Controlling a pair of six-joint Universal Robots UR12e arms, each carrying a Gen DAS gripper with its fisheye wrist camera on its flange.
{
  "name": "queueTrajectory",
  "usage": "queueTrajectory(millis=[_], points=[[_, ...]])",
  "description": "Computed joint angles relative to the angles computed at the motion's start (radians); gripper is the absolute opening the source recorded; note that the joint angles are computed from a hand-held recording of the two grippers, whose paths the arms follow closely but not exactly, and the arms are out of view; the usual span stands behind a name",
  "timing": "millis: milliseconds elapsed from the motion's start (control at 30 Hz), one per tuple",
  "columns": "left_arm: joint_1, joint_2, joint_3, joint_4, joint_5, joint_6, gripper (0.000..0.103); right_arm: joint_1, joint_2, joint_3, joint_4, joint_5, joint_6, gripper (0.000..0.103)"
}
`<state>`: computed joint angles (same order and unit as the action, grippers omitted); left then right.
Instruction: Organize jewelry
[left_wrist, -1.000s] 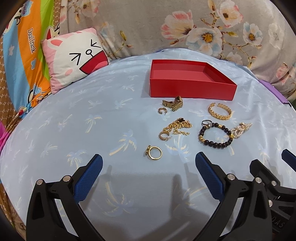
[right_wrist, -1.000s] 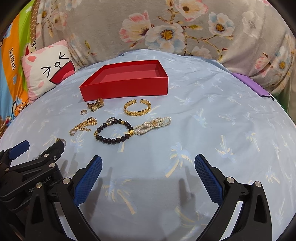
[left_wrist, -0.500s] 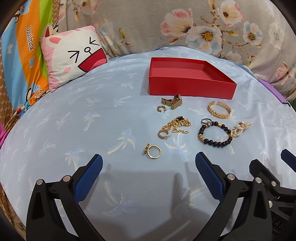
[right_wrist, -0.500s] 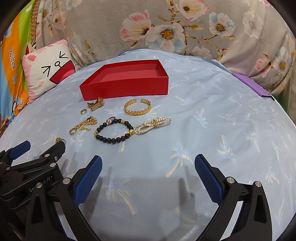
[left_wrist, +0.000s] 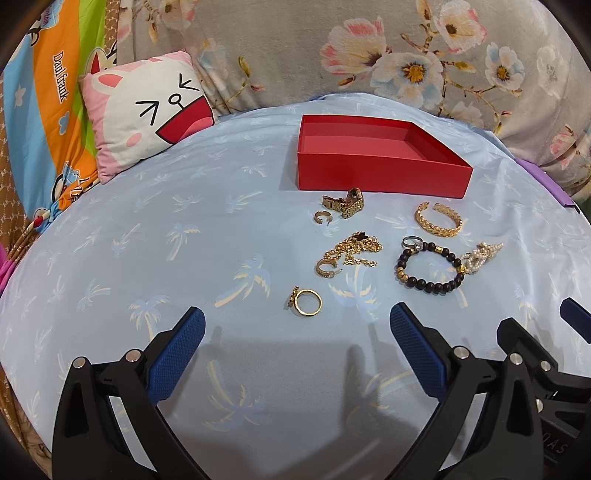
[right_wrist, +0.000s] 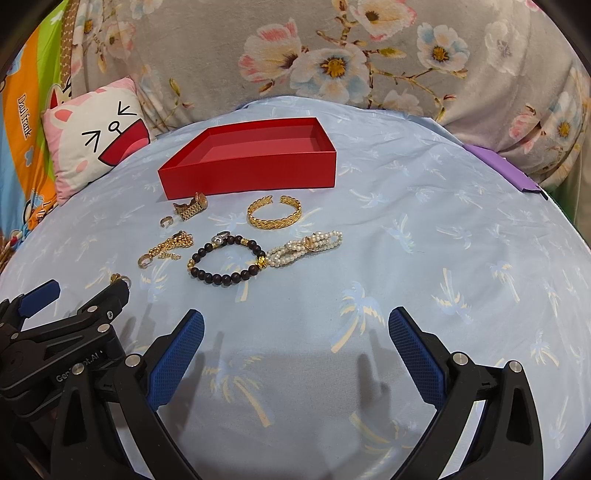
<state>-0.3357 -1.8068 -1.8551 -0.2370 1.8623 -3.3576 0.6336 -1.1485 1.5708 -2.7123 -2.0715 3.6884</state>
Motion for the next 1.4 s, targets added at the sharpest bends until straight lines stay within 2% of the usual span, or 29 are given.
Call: queueTrajectory(millis=[1100,1167,1267,1400], points=[[0.003,-0.003,0.007,-0.021,-0.019,-0.004,0.098,-0.001,0.001,-0.001,0.022,0.007,0.013,0.098],[0.006,-0.001,0.003,-0.011,-0.034,-0.01,0.098,-0.005,-0.001,0.005,0.015,0.026,0.012,0.098],[0.032,0.012,-0.022,0.031,-0.119,-0.012,0.098,-0.015,-0.008,0.019,-0.017,0.068,-0.001,0.098],[0.046,0.025,-0.031,0.025,-0.105,0.012,0.098,-0.022,-0.014,-0.002,0.001,0.05,-0.044,0.098]])
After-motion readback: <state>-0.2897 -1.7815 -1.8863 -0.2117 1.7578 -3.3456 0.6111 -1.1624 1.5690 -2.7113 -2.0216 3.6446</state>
